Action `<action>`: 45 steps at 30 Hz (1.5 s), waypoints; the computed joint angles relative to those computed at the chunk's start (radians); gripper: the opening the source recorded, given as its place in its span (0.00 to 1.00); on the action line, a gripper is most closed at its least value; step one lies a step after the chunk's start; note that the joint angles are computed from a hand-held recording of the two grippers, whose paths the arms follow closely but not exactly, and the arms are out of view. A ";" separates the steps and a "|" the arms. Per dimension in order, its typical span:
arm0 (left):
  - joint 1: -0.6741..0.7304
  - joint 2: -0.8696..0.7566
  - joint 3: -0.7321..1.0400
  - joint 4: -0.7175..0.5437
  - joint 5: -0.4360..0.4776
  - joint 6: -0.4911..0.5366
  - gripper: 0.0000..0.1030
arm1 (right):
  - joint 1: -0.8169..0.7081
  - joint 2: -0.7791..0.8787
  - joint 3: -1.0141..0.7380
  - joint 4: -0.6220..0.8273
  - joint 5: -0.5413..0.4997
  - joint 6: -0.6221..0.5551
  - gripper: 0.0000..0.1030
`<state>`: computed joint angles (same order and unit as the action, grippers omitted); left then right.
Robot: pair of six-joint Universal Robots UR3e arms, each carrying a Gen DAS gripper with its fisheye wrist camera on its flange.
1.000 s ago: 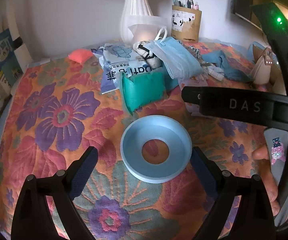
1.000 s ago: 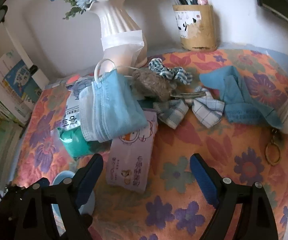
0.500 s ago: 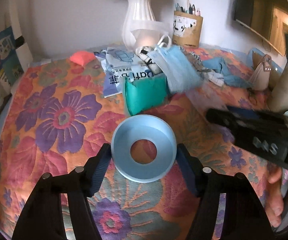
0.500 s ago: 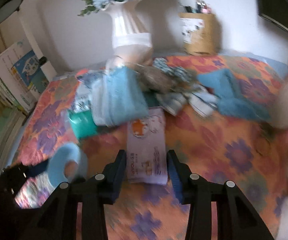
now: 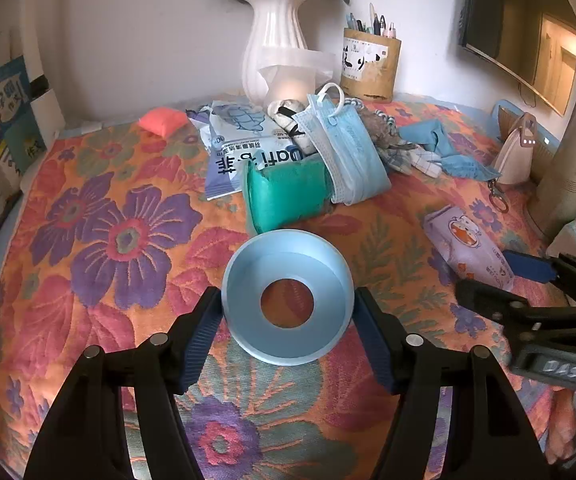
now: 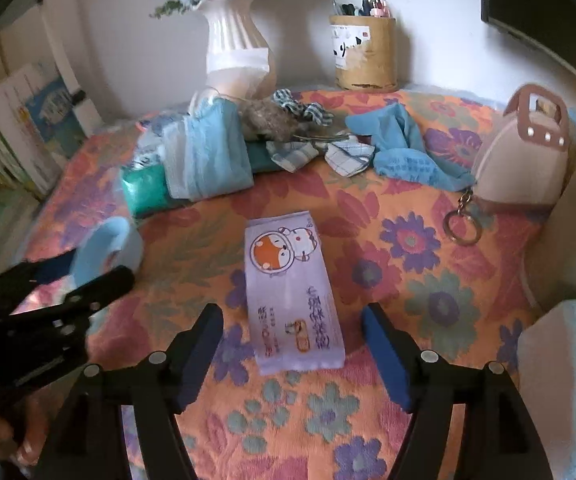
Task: Organize soft objects
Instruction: 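Grasp the light blue ring with the left tool while the right tool grasps the pink wipes pack, then carry the ring and wipes pack to the brown glass bowl and release both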
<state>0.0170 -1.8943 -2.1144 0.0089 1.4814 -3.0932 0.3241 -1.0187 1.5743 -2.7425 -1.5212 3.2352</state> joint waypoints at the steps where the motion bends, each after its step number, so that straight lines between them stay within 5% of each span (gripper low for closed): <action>1: -0.002 0.003 -0.001 -0.003 0.004 -0.001 0.62 | 0.025 0.023 -0.038 0.023 -0.053 0.007 0.68; 5: -0.014 -0.005 0.018 -0.030 0.023 0.002 0.62 | 0.068 0.047 -0.073 0.035 -0.135 0.007 0.66; 10: -0.026 -0.017 0.037 -0.049 0.042 0.006 0.63 | 0.075 0.021 -0.021 -0.008 -0.159 0.025 0.48; 30: -0.017 -0.015 0.030 -0.039 0.023 0.010 0.63 | 0.086 0.021 -0.022 -0.009 -0.178 0.030 0.45; 38: -0.068 0.015 -0.018 0.049 0.068 0.041 0.62 | 0.050 -0.064 0.130 -0.101 -0.066 0.036 0.41; 45: -0.100 0.129 -0.075 0.052 -0.011 0.011 0.62 | -0.019 -0.251 0.318 -0.107 0.055 0.067 0.41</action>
<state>-0.0831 -1.7650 -2.1889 0.0605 1.4701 -3.0818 0.3055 -1.2701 1.8924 -2.8495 -1.4660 3.3022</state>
